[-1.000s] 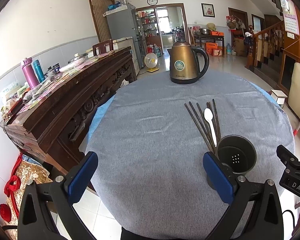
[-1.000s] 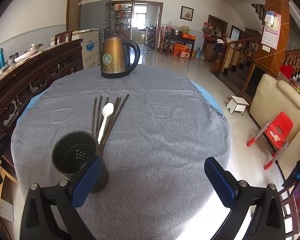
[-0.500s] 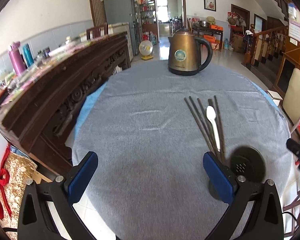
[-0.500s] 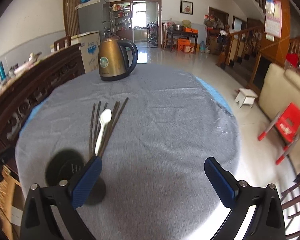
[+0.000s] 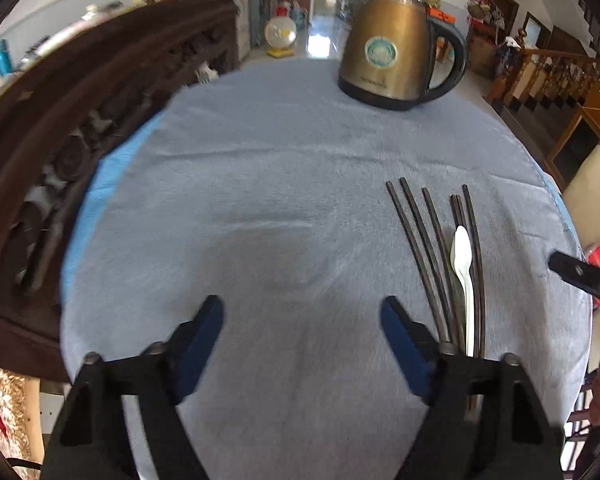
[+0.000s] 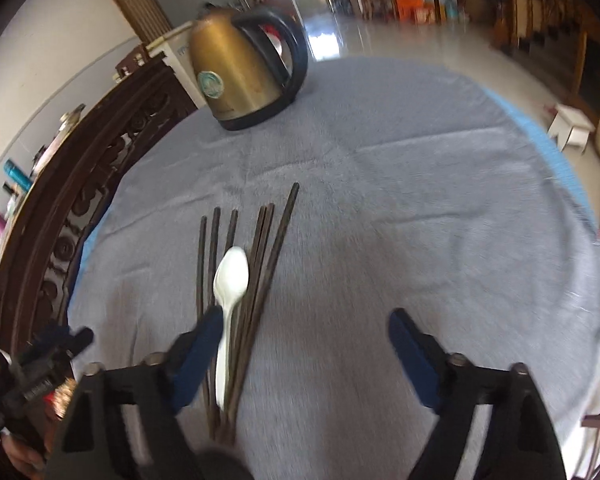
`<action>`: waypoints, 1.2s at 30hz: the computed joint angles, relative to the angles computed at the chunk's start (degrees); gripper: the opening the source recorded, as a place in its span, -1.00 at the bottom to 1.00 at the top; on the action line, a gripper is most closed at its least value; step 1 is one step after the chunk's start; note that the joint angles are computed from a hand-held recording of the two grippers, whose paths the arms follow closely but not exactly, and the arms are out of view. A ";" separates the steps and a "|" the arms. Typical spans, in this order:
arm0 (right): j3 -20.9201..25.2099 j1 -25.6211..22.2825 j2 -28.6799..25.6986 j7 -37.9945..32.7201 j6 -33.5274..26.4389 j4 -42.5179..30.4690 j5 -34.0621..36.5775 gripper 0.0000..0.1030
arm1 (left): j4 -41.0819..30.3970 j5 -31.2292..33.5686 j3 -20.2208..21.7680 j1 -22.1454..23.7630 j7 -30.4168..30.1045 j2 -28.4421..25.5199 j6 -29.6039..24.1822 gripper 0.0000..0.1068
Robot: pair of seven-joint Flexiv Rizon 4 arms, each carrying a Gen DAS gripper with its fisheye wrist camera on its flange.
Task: Organize utensils
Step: 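Lower the right tool onto a dark chopstick and close while the left tool grasps another chopstick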
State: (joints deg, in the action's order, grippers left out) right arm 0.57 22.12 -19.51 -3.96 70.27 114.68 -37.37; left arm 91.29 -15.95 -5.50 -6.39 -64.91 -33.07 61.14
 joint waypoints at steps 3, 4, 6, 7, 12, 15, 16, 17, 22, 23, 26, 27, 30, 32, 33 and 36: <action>3.16 -3.96 -5.29 -6.33 1.42 -5.86 9.59 0.15 | -6.57 0.30 -0.13 -0.58 -0.61 -4.04 -5.27 0.24; 4.26 -5.19 -7.25 -8.48 0.77 -8.48 12.93 0.01 | -8.27 0.49 -0.15 -0.85 -0.74 -5.00 -6.53 0.11; 6.20 -7.10 -10.50 -12.54 -1.44 -13.54 18.63 -0.16 | -13.06 0.95 -0.06 -1.44 -1.21 -7.35 -10.79 0.01; 6.89 -7.81 -12.30 -14.19 -2.84 -16.35 21.01 -0.19 | -15.46 0.89 -0.11 -1.64 -1.67 -8.55 -12.82 0.01; 6.07 -7.28 -18.16 -18.55 -12.00 -27.31 26.33 -0.27 | -29.10 1.18 0.50 -3.09 -6.20 -14.94 -23.97 0.01; 3.88 -5.72 -20.37 -17.67 -16.54 -31.46 26.59 -0.31 | -38.23 2.13 1.42 -4.20 -10.31 -19.45 -30.11 0.01; 3.73 -5.62 -21.01 -17.93 -17.55 -32.61 26.80 -0.33 | -41.00 2.45 1.67 -4.56 -11.72 -20.86 -31.74 0.01; 3.85 -5.66 -21.81 -18.41 -18.86 -34.00 27.18 -0.34 | -44.18 2.72 1.80 -4.88 -12.87 -22.47 -33.78 0.01; 1.84 -3.65 -23.20 -18.79 -23.50 -36.96 24.95 -0.51 | -56.30 2.79 1.35 -6.01 -16.43 -29.30 -41.69 0.01; 1.65 -3.48 -23.34 -18.83 -23.56 -37.12 24.67 -0.56 | -58.00 2.77 1.33 -6.16 -17.12 -30.31 -42.63 0.01; 1.47 -3.28 -22.87 -19.00 -21.84 -36.00 24.24 -0.77 | -65.23 3.17 2.04 -6.96 -19.77 -34.46 -46.61 0.01; 1.22 -3.18 -22.80 -18.97 -21.63 -35.74 23.91 -0.83 | -66.94 2.85 1.79 -7.00 -20.34 -35.55 -47.70 0.01; 1.12 -3.23 -22.23 -19.29 -20.42 -34.37 23.35 -0.94 | -68.35 3.95 2.45 -7.85 -20.44 -36.32 -48.10 0.01; 1.67 -3.95 -21.41 -19.66 -17.44 -32.54 24.12 -0.95 | -69.36 5.04 3.09 -8.39 -20.54 -36.75 -47.99 -0.08; 1.99 -4.37 -21.13 -19.86 -16.33 -31.91 24.71 -0.95 | -69.38 5.39 3.17 -8.50 -20.54 -36.77 -47.53 -0.20; 3.33 -5.99 -20.21 -21.18 -12.60 -29.81 26.97 -0.97 | -70.06 6.81 3.71 -8.93 -19.41 -37.17 -46.76 -0.42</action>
State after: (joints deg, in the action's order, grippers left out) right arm 3.90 16.13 -39.73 -25.14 57.67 84.87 -10.39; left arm 21.23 -9.14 -1.79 -15.32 -84.32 -70.24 14.38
